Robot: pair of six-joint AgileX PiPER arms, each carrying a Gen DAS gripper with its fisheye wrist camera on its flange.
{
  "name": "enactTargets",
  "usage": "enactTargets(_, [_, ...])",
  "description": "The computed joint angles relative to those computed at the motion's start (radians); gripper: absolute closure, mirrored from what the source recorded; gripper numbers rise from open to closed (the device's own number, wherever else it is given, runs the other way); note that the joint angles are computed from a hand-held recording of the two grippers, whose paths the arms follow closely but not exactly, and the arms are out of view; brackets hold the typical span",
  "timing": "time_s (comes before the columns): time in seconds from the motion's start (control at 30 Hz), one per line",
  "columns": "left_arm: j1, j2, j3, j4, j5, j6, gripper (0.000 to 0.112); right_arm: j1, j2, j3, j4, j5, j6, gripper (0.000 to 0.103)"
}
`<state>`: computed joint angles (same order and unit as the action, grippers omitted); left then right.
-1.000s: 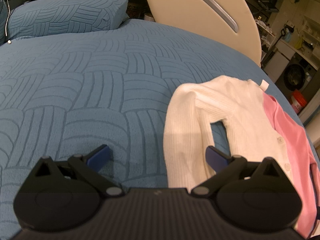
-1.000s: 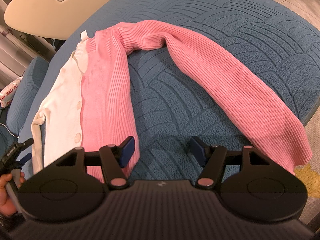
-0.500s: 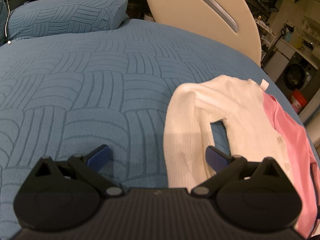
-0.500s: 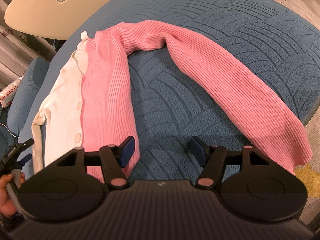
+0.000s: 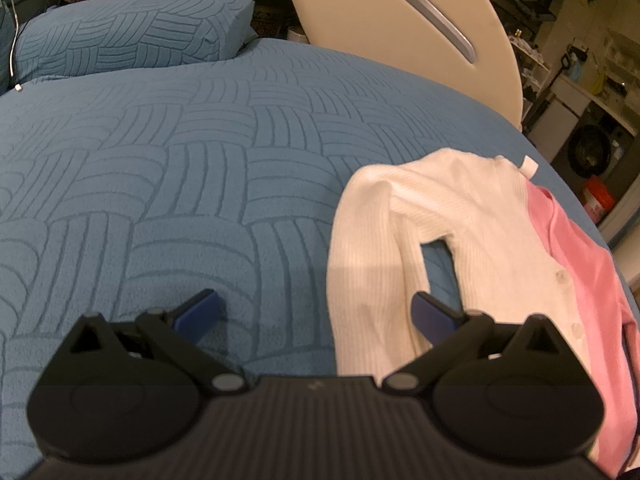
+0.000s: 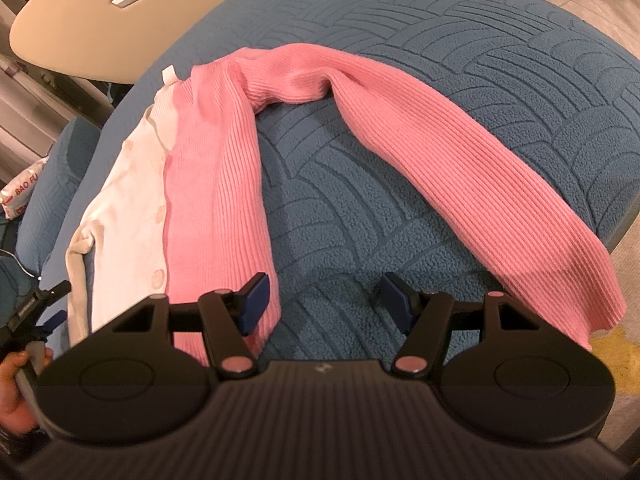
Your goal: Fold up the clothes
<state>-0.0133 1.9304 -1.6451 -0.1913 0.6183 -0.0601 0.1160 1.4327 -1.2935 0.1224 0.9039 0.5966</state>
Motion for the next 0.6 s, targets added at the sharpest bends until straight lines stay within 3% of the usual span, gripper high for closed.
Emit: enactTargets(0.6, [-0.015,0.009,-0.010,0.049,0.003,-0.008,0.009,-0.010,-0.008,0.005,0.014,0.004,-0.005,0.038])
